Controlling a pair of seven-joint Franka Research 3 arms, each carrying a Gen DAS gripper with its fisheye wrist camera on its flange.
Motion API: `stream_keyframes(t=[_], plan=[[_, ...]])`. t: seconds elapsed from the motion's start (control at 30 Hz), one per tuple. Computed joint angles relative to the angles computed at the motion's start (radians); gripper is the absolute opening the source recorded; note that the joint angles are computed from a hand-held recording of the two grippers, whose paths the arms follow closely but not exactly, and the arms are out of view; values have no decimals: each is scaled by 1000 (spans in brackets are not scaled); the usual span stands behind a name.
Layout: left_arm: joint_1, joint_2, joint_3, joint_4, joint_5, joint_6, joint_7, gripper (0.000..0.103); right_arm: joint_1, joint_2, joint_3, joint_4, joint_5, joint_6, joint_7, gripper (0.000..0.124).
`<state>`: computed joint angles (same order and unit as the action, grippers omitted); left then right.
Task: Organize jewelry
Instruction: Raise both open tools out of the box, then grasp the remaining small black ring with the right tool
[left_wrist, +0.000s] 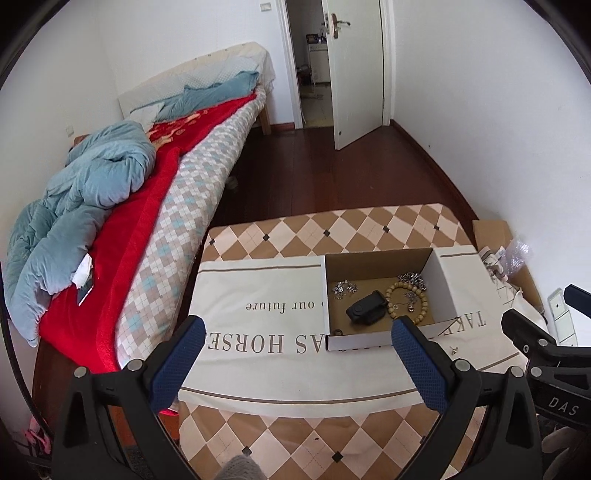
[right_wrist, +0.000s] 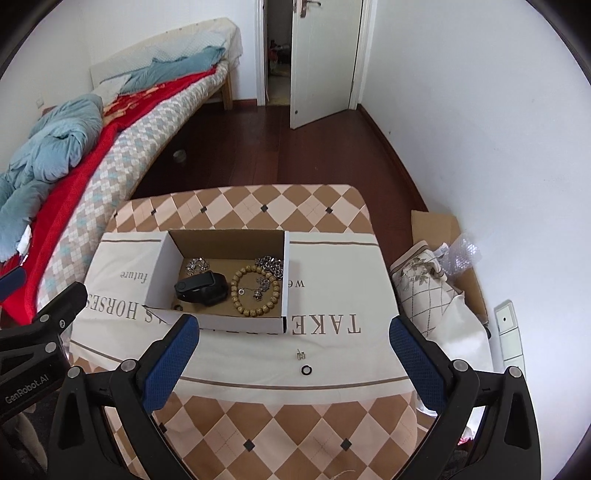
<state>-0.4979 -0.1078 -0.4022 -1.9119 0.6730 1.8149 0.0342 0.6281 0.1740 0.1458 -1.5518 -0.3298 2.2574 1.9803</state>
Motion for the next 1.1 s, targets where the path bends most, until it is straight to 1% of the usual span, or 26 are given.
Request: stream_keyframes(t=[0.1, 0.37, 0.47, 0.53, 0.57, 0.63, 0.73, 0.8, 0.83, 0.87, 0.9, 0.93, 0.97, 1.0, 1.1], plan=[[-9, -19, -14, 8, 13, -26, -17, 103, 1, -62, 3, -55, -30, 26, 21, 103], [-29, -47, -47, 29, 34, -91, -64, 103, -41, -169, 44, -138, -5, 59, 33, 103], [-36, -55, -54, 24, 27, -103, -89, 103, -56, -188, 55, -161, 17, 73, 32, 103], [-40, -51, -58, 22, 23, -120, -109, 103, -68, -204, 56, -188, 62, 95, 18, 103], [-41, -46, -59, 23, 20, -130, -117, 103, -77, -215, 52, -214, 110, 121, 0, 103], [-44, -28, -57, 21, 6, -151, -132, 103, -96, -224, 50, -249, 129, 133, 16, 103], [-49, 0, -42, 8, -37, -150, -136, 103, -128, -219, 44, -297, 86, 123, 68, 103], [-50, 15, -28, -13, -70, -119, -137, 103, -148, -210, 34, -335, 78, 129, 92, 102], [-50, 29, -22, -22, -84, -107, -136, 103, -156, -205, 28, -351, 88, 137, 92, 98], [-50, 39, -18, -26, -93, -101, -135, 103, -164, -190, 20, -366, 137, 146, 57, 83], [-51, 50, -14, -30, -100, -94, -135, 103, -169, -175, 15, -369, 165, 145, 38, 65], [-50, 65, -9, -33, -105, -88, -134, 103, -172, -158, 12, -372, 181, 145, 29, 59], [-50, 78, -5, -32, -108, -89, -134, 103, -175, -142, 8, -379, 211, 156, 6, 57], [-51, 91, -1, -29, -110, -92, -133, 103, -178, -124, 5, -390, 248, 177, -26, 54], [-51, 135, 13, -22, -116, -105, -128, 103, -174, -85, 1, -402, 283, 209, -53, 51]])
